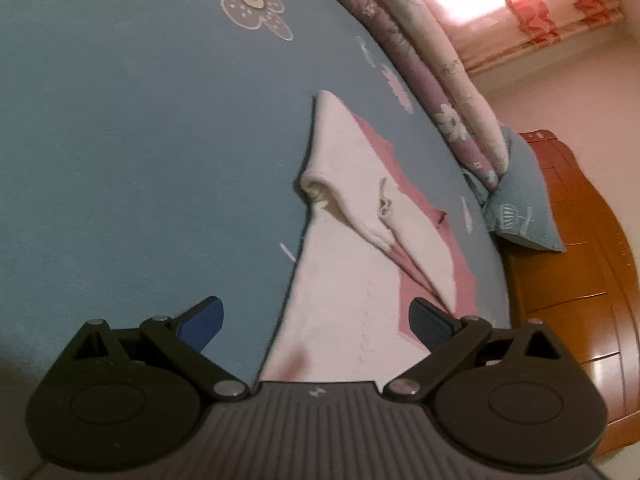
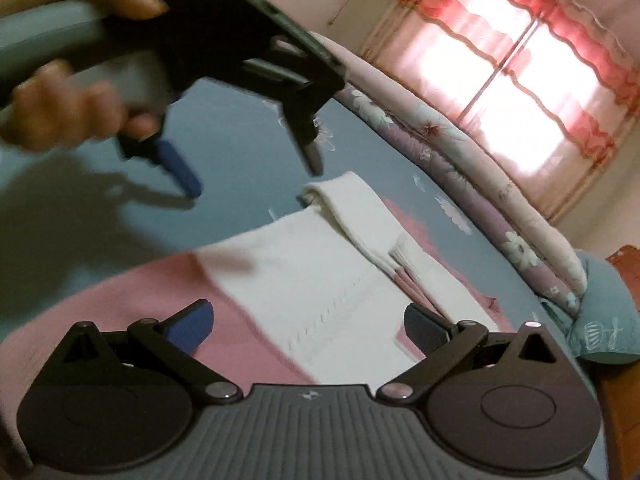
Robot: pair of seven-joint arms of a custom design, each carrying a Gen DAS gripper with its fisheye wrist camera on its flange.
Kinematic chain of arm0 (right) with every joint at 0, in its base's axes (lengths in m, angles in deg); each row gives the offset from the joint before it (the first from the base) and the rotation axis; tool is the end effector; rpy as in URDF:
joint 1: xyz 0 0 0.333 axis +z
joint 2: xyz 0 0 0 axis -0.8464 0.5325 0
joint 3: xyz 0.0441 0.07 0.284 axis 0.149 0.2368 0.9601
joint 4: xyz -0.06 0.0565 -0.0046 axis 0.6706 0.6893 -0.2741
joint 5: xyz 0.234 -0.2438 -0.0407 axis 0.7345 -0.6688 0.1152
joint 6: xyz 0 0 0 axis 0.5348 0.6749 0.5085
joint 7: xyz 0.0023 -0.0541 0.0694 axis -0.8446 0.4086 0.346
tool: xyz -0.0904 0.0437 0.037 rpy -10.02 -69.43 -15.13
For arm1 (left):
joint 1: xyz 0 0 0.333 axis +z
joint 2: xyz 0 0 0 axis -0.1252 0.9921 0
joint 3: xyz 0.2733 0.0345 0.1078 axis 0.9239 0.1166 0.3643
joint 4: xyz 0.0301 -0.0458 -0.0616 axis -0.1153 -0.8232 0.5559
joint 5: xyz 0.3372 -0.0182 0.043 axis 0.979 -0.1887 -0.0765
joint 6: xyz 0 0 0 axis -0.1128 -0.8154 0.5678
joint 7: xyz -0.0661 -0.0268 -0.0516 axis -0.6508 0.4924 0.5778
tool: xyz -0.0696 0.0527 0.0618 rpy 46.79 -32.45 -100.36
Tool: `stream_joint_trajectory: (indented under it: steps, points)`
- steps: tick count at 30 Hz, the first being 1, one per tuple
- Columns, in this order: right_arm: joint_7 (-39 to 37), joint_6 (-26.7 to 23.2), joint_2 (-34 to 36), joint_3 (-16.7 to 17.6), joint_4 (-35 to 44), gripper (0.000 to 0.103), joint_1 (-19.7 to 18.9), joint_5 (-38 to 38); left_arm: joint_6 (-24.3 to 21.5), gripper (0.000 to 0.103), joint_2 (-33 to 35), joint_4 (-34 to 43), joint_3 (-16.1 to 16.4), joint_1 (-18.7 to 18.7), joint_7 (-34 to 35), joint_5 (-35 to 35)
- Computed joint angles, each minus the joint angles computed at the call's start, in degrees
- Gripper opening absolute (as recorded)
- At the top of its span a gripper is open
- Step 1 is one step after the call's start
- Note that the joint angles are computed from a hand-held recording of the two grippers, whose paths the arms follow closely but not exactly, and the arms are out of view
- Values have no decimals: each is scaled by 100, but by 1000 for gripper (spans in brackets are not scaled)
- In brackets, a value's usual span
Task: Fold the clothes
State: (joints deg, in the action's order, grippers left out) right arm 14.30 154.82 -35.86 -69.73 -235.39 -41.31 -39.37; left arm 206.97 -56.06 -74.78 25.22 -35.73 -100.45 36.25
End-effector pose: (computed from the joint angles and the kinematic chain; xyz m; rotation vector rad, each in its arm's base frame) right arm 0.3868 0.1737 0.5075 -2.2512 0.6539 -0.9967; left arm 0.4479 -0.4098 0.5081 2.4413 -1.3103 1.3341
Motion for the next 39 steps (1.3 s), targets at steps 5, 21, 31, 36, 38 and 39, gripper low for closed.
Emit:
stream_joint_trajectory:
  steps: [5, 21, 31, 36, 38, 39]
  points:
    - [454, -366, -122, 612, -120, 103, -608, -317, -81, 99, -12, -28, -61, 46, 99, -161]
    - [1054, -1435, -1895, 302, -1154, 103, -725, 70, 968, 98, 746, 487, -917, 315, 2171, -1408]
    - [1234, -3300, -2544, -974, -994, 103, -18, 685, 410, 98, 852, 747, -780, -8, 2912, -2179]
    - [991, -2676, -2364, -1092, -827, 103, -480, 1093, 248, 99, 874, 839, -650, -164, 3013, -2251]
    - [1125, -2861, -2133, -1346, -564, 103, -662, 1306, 196, 99, 891, 880, -572, -243, 2962, -2226]
    - [1149, -2931, -1957, -1534, -407, 103, -655, 1499, 173, 99, 887, 889, -553, -262, 2959, -2211]
